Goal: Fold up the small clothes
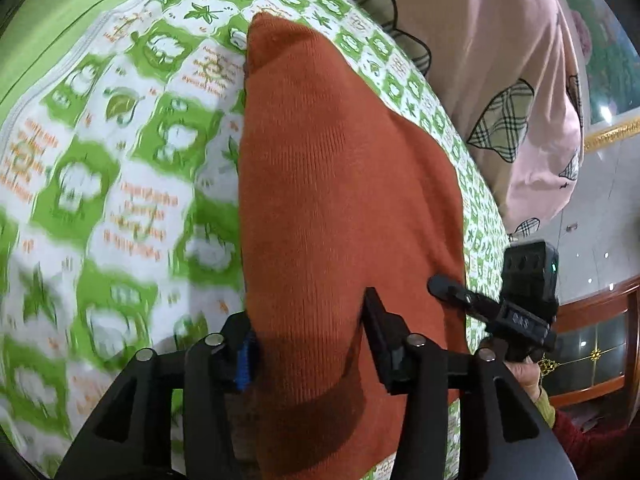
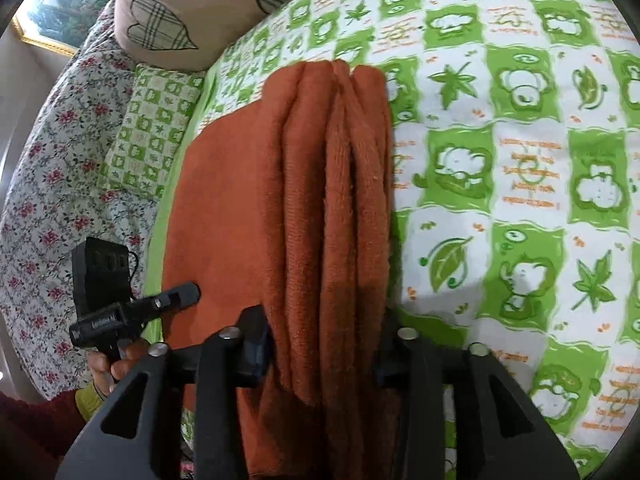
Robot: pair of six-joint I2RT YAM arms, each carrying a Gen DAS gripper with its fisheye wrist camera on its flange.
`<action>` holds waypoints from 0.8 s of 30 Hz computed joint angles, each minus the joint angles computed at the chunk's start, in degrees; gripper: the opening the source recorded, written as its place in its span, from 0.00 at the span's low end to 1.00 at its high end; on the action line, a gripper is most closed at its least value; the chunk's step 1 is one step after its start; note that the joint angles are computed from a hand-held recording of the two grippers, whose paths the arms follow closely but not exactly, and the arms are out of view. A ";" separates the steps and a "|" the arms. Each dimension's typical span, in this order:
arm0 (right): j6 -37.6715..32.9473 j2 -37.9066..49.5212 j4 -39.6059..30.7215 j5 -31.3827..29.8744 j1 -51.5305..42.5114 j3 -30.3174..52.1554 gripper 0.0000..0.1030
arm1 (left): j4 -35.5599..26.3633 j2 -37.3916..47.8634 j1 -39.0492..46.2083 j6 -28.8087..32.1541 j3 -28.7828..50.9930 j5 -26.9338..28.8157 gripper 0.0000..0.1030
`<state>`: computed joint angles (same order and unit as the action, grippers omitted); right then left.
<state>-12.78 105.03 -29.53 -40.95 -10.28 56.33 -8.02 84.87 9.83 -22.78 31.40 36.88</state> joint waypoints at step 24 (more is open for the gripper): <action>4.08 -6.00 3.22 5.72 1.60 2.58 0.51 | -3.05 20.48 3.77 -1.44 24.79 -0.42 0.61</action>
